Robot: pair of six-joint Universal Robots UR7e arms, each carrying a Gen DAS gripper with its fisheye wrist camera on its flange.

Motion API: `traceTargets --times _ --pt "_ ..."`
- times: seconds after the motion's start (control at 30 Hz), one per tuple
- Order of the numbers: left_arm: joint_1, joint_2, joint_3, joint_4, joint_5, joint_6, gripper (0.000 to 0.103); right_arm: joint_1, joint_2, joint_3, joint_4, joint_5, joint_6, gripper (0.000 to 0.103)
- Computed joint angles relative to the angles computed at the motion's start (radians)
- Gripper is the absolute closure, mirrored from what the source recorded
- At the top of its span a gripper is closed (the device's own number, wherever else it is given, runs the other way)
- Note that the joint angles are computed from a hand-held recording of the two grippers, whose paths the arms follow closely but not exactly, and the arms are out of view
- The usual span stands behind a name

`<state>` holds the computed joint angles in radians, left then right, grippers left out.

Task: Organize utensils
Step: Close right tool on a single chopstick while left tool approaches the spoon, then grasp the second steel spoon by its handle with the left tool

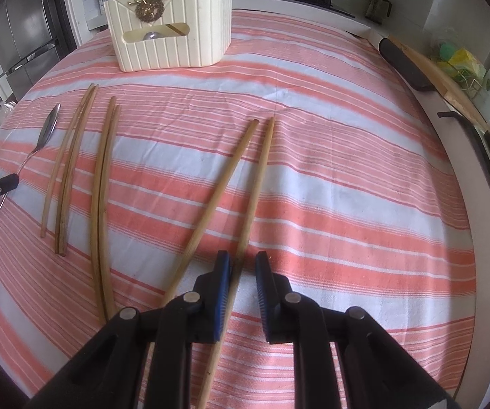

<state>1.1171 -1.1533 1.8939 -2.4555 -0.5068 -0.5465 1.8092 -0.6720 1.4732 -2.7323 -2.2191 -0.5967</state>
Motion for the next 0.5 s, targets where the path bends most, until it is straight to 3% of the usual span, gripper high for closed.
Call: traceTargets --times 0.27,0.5 --pt "0.018 0.015 -0.059 0.015 -0.099 0.297 0.000 -0.009 0.018 -0.102 0.187 0.019 0.052 0.088" --pt "0.037 0.071 -0.150 0.013 -0.151 0.451 0.000 0.004 0.099 -0.234 0.262 -0.011 0.037 0.088"
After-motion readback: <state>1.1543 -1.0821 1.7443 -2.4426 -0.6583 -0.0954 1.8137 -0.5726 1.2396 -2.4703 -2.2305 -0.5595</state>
